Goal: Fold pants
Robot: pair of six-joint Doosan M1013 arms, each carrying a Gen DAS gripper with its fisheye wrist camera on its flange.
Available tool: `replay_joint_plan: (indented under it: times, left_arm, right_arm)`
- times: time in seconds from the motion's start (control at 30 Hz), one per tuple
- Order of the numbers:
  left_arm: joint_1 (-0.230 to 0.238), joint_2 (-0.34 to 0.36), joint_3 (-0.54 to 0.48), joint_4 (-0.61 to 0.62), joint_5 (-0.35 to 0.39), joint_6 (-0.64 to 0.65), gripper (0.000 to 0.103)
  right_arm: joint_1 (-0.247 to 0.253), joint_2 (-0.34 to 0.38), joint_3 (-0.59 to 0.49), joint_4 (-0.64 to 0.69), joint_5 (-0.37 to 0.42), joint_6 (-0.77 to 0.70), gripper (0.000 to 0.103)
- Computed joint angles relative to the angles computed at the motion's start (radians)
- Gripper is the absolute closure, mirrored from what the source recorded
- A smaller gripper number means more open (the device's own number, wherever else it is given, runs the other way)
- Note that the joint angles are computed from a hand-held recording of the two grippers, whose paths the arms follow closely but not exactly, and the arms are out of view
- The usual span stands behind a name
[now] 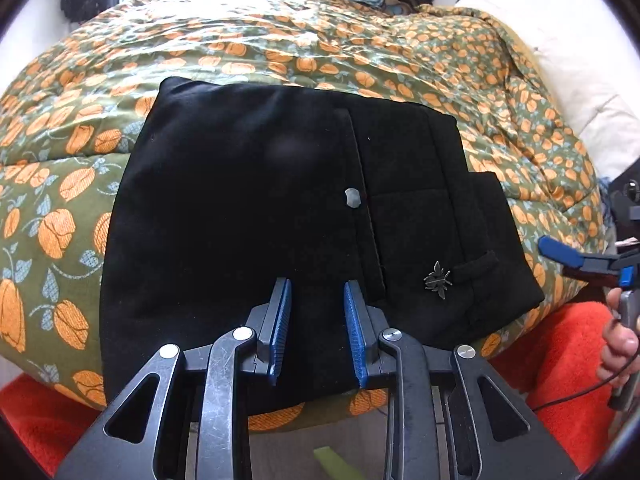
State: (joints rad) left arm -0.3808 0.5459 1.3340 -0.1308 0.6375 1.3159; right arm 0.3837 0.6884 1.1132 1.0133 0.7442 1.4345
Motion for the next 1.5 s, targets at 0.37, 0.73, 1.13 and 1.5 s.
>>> replay_joint_plan:
  times: [0.37, 0.73, 1.13, 1.5]
  left_arm:
    - [-0.002, -0.002, 0.006, 0.004, -0.016, 0.01, 0.077]
    - [0.001, -0.015, 0.027, 0.013, -0.057, -0.038, 0.071]
    - [0.021, -0.105, 0.083, 0.084, -0.171, -0.184, 0.042]
    - [-0.056, -0.016, 0.01, 0.322, 0.027, -0.212, 0.051]
  right_arm:
    - [0.014, 0.197, -0.279, -0.062, 0.359, 0.143, 0.044]
    - [0.047, 0.318, -0.528, -0.247, 0.539, 0.196, 0.079]
    - [0.025, 0.126, -0.331, -0.266, 0.333, -0.002, 0.084]
    - [-0.018, 0.062, -0.085, -0.33, 0.218, 0.155, 0.08]
